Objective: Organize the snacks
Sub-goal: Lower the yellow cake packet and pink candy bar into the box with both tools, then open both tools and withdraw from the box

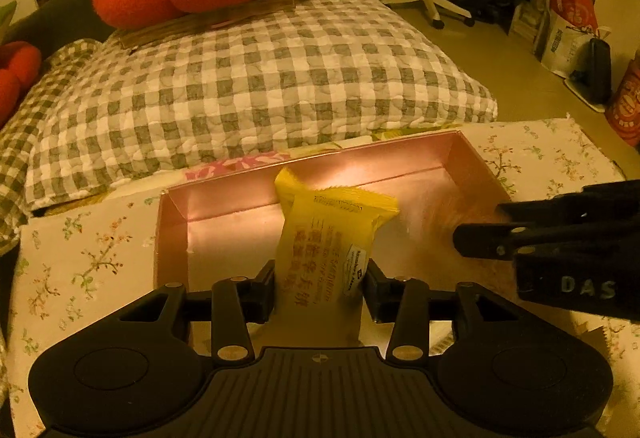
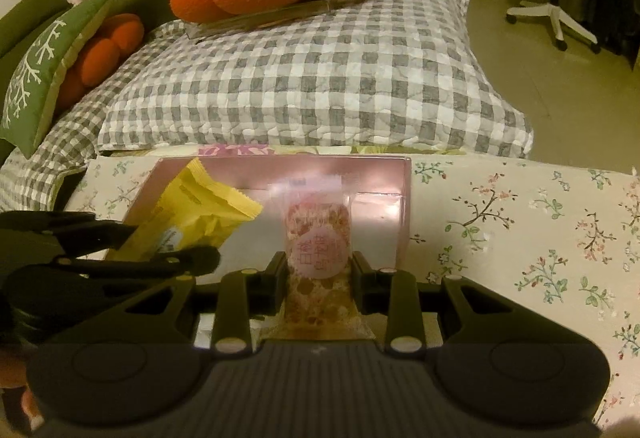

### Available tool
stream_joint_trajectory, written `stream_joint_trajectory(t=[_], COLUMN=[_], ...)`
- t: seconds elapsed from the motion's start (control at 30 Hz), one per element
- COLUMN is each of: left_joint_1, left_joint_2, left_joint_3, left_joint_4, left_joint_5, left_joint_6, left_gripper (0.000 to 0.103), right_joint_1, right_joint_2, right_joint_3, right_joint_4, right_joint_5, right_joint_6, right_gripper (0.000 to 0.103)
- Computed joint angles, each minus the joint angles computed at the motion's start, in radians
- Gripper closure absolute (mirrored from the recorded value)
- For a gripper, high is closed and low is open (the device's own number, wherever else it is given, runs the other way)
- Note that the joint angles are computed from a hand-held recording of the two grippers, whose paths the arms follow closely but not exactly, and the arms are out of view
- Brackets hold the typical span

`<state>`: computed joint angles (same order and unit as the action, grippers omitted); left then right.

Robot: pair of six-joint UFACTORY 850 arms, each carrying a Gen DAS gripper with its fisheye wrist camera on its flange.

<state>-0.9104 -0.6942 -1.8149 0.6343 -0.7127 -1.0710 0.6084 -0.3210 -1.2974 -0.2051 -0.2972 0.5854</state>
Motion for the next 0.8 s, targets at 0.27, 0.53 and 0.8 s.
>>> stream_joint_trajectory(t=[0.27,0.53,0.8], left_joint_1=[-0.003,-0.026,-0.056], left_joint_2=[0.026,0.074,0.158], left_joint_3=[0.032,0.078,0.176], left_joint_4=[-0.006,-0.01,-0.006], left_joint_5=[0.003,-0.002,0.021], left_joint_6=[-0.011,-0.009,-0.069], left_gripper=[0.04,0.03,0.025], right_joint_1=[0.01,0.021,0.043], right_joint_2=[0.025,0.079,0.16], right_joint_3=[0.01,0.04,0.108], right_joint_4=[-0.134,-0.182,-0.222], right_joint_5=[-0.008,-0.025,-0.055], right_joint_6=[0.113,0.154,0.196], right_gripper=[0.034,0.025,0.019])
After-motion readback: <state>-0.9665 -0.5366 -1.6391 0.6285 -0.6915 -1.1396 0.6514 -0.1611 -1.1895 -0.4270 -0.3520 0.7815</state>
